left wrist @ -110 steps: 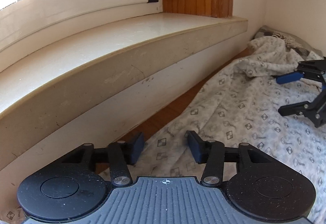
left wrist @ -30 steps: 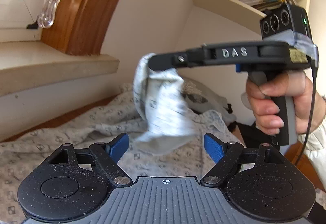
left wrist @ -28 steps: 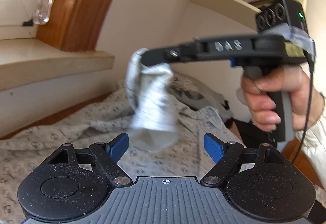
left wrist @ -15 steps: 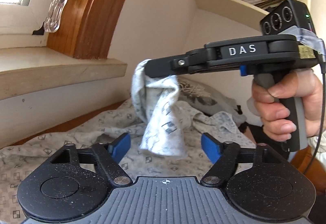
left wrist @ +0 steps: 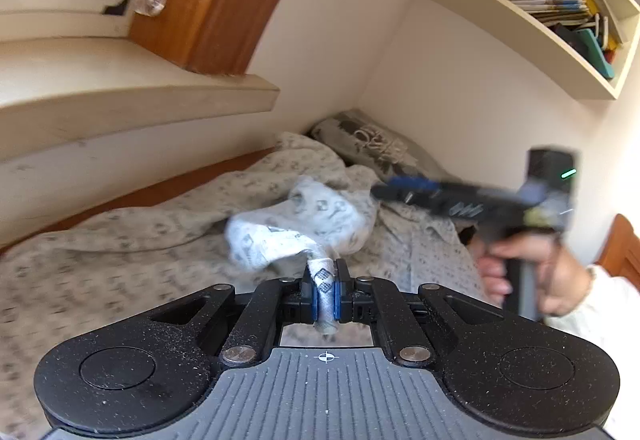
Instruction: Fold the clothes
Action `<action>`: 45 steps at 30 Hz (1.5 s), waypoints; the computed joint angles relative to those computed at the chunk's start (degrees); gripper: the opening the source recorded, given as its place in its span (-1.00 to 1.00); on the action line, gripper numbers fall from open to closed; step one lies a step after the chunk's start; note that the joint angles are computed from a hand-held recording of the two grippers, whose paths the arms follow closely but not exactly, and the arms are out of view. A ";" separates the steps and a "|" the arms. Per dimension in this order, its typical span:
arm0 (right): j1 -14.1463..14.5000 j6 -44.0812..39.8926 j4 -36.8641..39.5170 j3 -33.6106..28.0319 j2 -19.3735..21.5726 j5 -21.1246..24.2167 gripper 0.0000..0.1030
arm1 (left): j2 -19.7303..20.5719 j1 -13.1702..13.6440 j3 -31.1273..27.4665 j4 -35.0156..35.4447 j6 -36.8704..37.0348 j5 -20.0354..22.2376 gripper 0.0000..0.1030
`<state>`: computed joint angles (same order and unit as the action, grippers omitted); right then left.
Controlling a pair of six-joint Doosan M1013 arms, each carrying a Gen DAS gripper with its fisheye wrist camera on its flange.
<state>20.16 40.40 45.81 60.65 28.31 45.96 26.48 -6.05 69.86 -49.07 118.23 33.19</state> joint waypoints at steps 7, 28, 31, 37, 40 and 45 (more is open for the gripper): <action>0.35 3.29 -5.26 1.06 0.84 -3.99 0.20 | -6.63 2.53 2.89 3.10 -4.66 1.56 -0.88; 0.55 2.20 -4.91 1.36 1.59 -3.52 0.30 | -13.12 5.04 10.19 33.82 -32.33 3.23 -0.31; 0.69 2.02 -5.02 1.72 1.44 -4.17 0.32 | -13.93 2.65 11.40 49.57 -42.33 0.09 -0.02; 0.77 0.95 -4.52 2.39 1.11 -5.07 0.33 | -15.52 -1.85 15.13 73.93 -58.22 -4.05 -0.33; 0.71 0.98 -4.25 2.48 1.12 -5.05 0.34 | -16.00 -3.49 17.06 76.34 -58.20 -6.02 -1.00; 0.80 0.87 -4.48 2.71 1.06 -5.21 0.34 | -15.60 -5.10 18.00 70.49 -51.85 -5.64 -1.00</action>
<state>20.96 41.27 41.33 63.37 29.38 40.75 10.89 -11.15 87.86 21.42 66.38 27.55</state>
